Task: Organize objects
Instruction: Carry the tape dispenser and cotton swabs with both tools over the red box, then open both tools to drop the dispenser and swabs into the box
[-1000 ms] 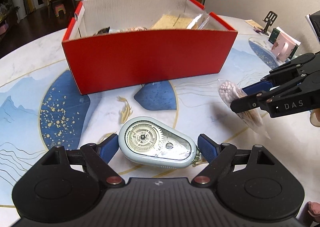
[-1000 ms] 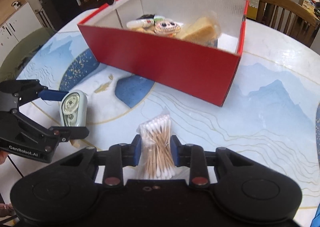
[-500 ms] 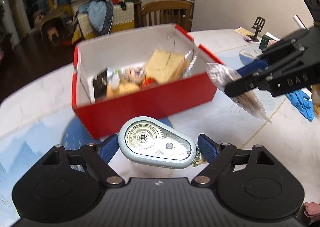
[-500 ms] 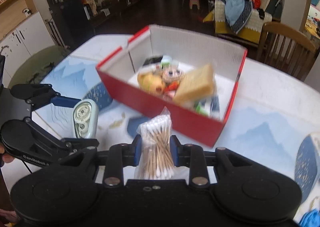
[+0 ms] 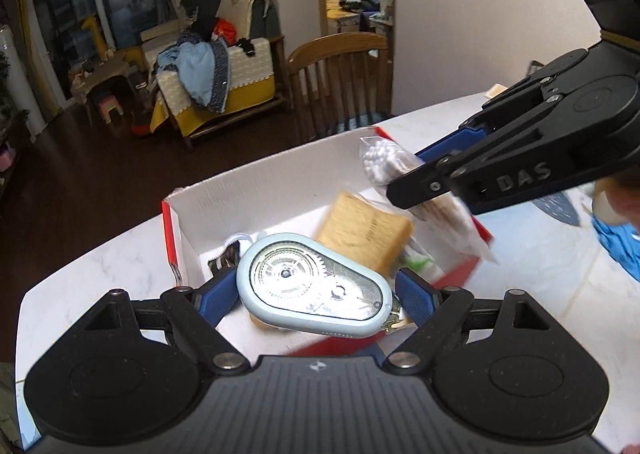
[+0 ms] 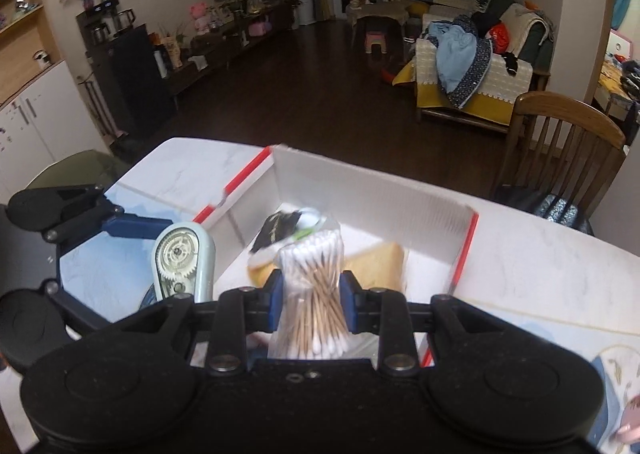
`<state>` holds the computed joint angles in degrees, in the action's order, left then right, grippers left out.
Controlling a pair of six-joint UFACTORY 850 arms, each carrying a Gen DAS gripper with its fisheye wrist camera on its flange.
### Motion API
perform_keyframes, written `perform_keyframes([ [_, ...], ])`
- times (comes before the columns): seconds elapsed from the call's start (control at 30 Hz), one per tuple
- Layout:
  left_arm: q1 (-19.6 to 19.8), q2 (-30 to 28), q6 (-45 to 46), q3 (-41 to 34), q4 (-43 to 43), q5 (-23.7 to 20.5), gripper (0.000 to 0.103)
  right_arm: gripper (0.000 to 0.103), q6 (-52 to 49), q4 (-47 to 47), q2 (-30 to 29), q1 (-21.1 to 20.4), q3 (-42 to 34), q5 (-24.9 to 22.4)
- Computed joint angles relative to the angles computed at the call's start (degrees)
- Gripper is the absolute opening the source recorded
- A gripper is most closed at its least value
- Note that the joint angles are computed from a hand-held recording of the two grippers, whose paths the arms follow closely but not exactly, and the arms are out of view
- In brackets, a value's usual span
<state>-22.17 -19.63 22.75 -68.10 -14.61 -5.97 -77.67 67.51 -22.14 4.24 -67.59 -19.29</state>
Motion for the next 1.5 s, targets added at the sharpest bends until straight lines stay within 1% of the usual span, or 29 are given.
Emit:
perform_keyframes([
  [0.03, 0.0, -1.2, -2.7, -1.5, 2.6, -0.6, 0.086, 0.029, 2.0, -1.4, -1.2, 0.2, -1.4, 0.3],
  [0.07, -0.1, -2.4, -7.7, -2.7, 7.6, -0.9, 0.086, 0.029, 4.0, -2.8, -2.4, 0.4, -2.7, 0.6],
  [0.1, -0.1, -3.5, -10.4, -3.9, 10.4, -1.2, 0.086, 0.029, 5.3, -3.8, -3.5, 0.7, -3.9, 1.0],
  [0.17, 0.0, -5.6, -11.5, -5.9, 11.7, -1.5, 0.086, 0.029, 8.1, -5.9, -5.6, 1.1, -6.1, 1.8],
  [0.23, 0.0, -7.7, -16.7, -8.0, 16.9, -2.3, 0.086, 0.029, 10.8, -8.6, -7.9, 1.5, -8.2, 2.0],
  [0.33, -0.1, -10.6, -21.0, -11.0, 20.8, -4.5, 0.086, 0.029, 18.8, -15.4, -11.4, 1.9, -11.7, 2.8],
  [0.5, 0.0, -14.3, -21.3, -14.5, 20.6, -6.5, 0.086, 0.029, 25.7, -19.2, -16.1, 2.1, -16.4, 2.1],
  [0.63, 0.2, -16.9, -18.3, -17.1, 17.5, -8.2, 0.086, 0.029, 29.4, -21.5, -18.4, 2.4, -19.1, 1.0],
  [0.73, 0.4, -18.0, -17.6, -18.1, 16.7, -9.0, 0.086, 0.029, 33.2, -25.0, -19.8, 2.5, -20.8, 0.1],
  [0.9, 1.0, -19.4, -13.7, -19.1, 11.7, -9.8, 0.086, 0.029, 36.9, -27.2, -22.0, 2.6, -22.8, -1.1],
  [0.97, 0.9, -19.6, -14.9, -19.1, 12.9, -9.8, 0.086, 0.029, 38.9, -28.9, -22.6, 2.7, -23.3, -1.4],
  [1.03, 1.2, -20.0, -13.7, -19.3, 11.4, -10.0, 0.086, 0.029, 40.2, -30.0, -23.1, 3.0, -23.5, -1.0],
  [1.27, 1.7, -20.5, -12.8, -19.5, 9.2, -10.1, 0.086, 0.03, 40.3, -29.5, -23.3, 3.2, -23.3, -0.6],
  [1.37, 1.7, -20.3, -12.3, -19.3, 8.4, -10.0, 0.086, 0.031, 40.3, -29.7, -23.2, 3.1, -23.3, -1.2],
  [1.5, 1.9, -19.8, -10.6, -18.7, 5.4, -9.6, 0.086, 0.033, 39.0, -28.4, -22.5, 2.7, -22.9, -1.7],
])
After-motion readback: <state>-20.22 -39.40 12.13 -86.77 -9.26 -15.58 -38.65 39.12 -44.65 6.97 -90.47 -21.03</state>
